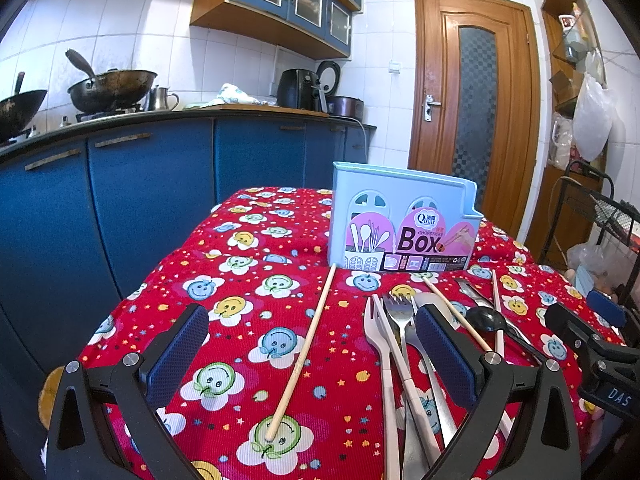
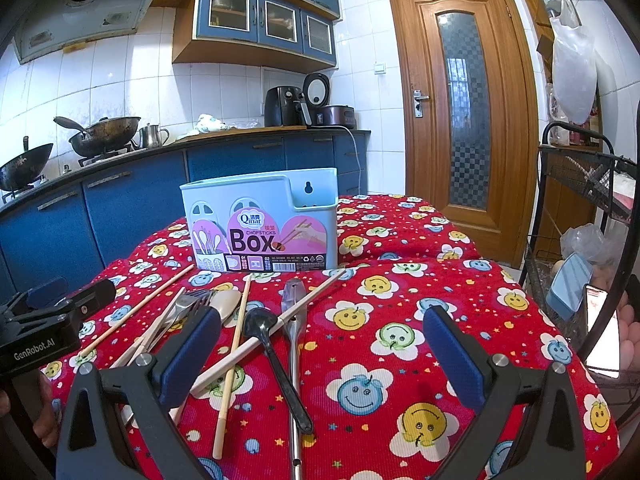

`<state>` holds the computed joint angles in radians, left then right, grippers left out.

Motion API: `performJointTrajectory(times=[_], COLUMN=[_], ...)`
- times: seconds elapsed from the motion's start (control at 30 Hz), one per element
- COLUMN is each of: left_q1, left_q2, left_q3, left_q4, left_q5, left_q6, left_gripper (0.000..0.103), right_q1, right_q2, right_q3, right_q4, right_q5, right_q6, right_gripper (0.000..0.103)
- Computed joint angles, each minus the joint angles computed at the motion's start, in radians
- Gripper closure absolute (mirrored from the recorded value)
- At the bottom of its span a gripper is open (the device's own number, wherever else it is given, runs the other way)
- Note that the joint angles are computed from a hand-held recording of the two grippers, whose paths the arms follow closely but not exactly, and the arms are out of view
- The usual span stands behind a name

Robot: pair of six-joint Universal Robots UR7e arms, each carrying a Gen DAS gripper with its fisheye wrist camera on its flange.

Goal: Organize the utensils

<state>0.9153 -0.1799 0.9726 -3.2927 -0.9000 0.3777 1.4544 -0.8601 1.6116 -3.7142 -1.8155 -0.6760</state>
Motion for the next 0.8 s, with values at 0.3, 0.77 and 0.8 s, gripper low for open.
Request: performJointTrajectory(times=[0.3,0.77,0.8], left_q1=[-0.007,0.006,0.008], left_q2=[-0.026,0.027,0.038], left_q3=[-0.004,-0.268,-0.302], left_q4=[0.105,0.519,0.574], left_q5=[-0.017,0.037,0.04], left_q6=[-0.045,-0.078,-0.087], left_gripper=[0.0,0.009,0.01], right_q1=[0.019,0.04,0.038], right_q2=[-0.039,-0.047,-0.041], right_q3=[-0.017,-0.206,-0.228], right_q4=[0.17,0.613,0.653], right_q5=[-0.032,-0.162,-0.17], right_q6=[0.023,0.168,0.194], right_gripper=[0.0,0.006,0.008])
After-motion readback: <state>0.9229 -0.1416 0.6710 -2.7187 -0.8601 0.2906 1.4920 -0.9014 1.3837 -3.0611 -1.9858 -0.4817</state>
